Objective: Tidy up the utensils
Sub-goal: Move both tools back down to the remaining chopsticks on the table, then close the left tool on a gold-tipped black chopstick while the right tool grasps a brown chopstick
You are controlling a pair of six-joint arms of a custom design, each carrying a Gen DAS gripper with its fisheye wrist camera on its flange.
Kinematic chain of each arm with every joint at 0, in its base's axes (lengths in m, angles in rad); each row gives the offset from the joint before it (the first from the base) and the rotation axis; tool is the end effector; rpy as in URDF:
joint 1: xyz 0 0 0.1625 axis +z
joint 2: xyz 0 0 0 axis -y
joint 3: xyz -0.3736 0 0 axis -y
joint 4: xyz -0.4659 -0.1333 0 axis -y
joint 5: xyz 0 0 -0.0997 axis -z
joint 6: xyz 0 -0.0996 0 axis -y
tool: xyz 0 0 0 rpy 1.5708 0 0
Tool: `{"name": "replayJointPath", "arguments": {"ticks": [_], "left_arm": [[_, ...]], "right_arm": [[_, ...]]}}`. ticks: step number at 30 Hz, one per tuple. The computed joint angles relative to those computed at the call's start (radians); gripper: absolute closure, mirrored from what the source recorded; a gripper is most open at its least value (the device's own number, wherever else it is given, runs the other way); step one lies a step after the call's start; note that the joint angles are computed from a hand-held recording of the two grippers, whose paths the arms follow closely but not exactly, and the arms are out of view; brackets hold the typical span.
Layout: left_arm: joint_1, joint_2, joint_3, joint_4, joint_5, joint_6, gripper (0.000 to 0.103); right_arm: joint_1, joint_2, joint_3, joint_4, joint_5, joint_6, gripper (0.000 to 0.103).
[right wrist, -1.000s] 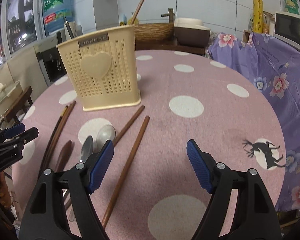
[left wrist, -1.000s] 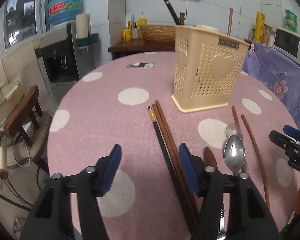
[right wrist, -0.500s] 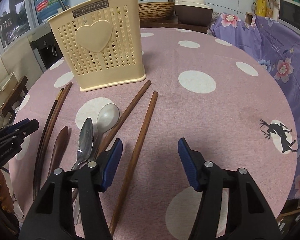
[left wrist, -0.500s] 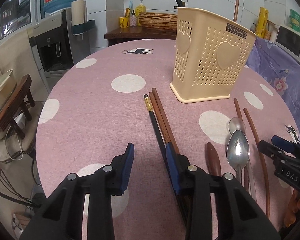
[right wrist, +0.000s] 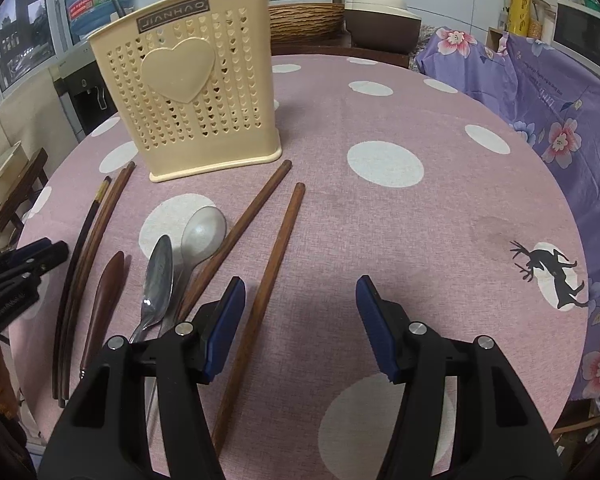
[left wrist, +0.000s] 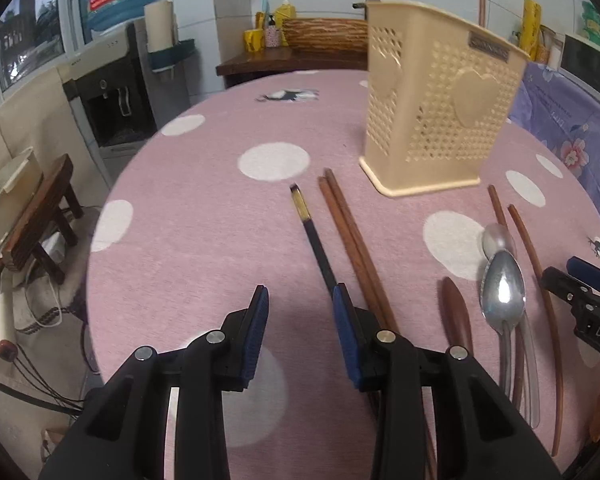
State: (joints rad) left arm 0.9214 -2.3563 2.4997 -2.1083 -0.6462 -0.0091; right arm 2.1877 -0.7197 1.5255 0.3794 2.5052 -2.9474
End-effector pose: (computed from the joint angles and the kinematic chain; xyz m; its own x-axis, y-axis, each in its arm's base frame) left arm -0.0192 -0.3772 0.3430 -0.6700 0.1133 -0.7337 0.5523 0.7365 -0.3907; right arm 0.3520 -0.4044 -0.0197 -0.7508 0.0506 0.6586 -0.3986 0.7603 -0.5128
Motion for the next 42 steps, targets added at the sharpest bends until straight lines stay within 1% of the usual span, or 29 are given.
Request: {"name": "replayJointPath", "arguments": {"ticks": [2, 4, 8, 11, 15, 19, 21, 26, 29, 32, 33, 34, 37, 42], "left_arm": [[0.004, 0.015, -0.011, -0.03, 0.002, 0.014, 0.068], [0.013, 0.038, -0.025, -0.058, -0.017, 0.024, 0.068], [0.041, 0.103, -0.054, -0.103, -0.052, 0.029, 0.068], [0.067, 0.145, -0.082, -0.118, -0.09, -0.002, 0.068], [0.086, 0.189, -0.109, -0.121, -0.106, -0.027, 0.068], [0.093, 0.234, -0.125, -0.133, -0.098, -0.038, 0.069], [0.105, 0.252, -0.139, -0.128, -0.118, -0.054, 0.069], [0.102, 0.288, -0.143, -0.12, -0.092, -0.061, 0.076], [0.091, 0.301, -0.129, -0.157, -0.052, -0.038, 0.077], [0.094, 0.317, -0.14, -0.158, -0.05, -0.033, 0.079], [0.095, 0.32, -0.143, -0.159, -0.051, -0.032, 0.084], [0.097, 0.324, -0.145, -0.163, -0.052, -0.028, 0.088], [0.102, 0.334, -0.152, -0.17, -0.062, -0.021, 0.093], [0.103, 0.346, -0.152, -0.197, -0.069, -0.005, 0.094]], "right_arm": [[-0.007, -0.008, -0.002, 0.006, -0.029, 0.007, 0.046], [-0.014, -0.006, -0.014, 0.022, -0.055, 0.018, 0.05], [-0.021, 0.011, -0.049, 0.04, -0.056, 0.025, 0.056], [-0.03, 0.033, -0.086, 0.074, -0.07, 0.054, 0.061], [-0.034, 0.082, -0.148, 0.124, -0.059, 0.074, 0.068], [-0.034, 0.126, -0.195, 0.16, -0.028, 0.091, 0.072], [-0.03, 0.138, -0.206, 0.164, -0.007, 0.089, 0.073], [-0.026, 0.165, -0.236, 0.178, 0.028, 0.075, 0.08], [-0.03, 0.166, -0.242, 0.173, 0.028, 0.065, 0.083], [-0.034, 0.168, -0.248, 0.164, 0.032, 0.051, 0.09], [-0.035, 0.168, -0.248, 0.158, 0.034, 0.045, 0.093], [-0.036, 0.168, -0.248, 0.152, 0.033, 0.039, 0.093], [-0.04, 0.163, -0.244, 0.136, 0.027, 0.029, 0.094], [-0.053, 0.147, -0.235, 0.12, -0.001, 0.024, 0.095]]}}
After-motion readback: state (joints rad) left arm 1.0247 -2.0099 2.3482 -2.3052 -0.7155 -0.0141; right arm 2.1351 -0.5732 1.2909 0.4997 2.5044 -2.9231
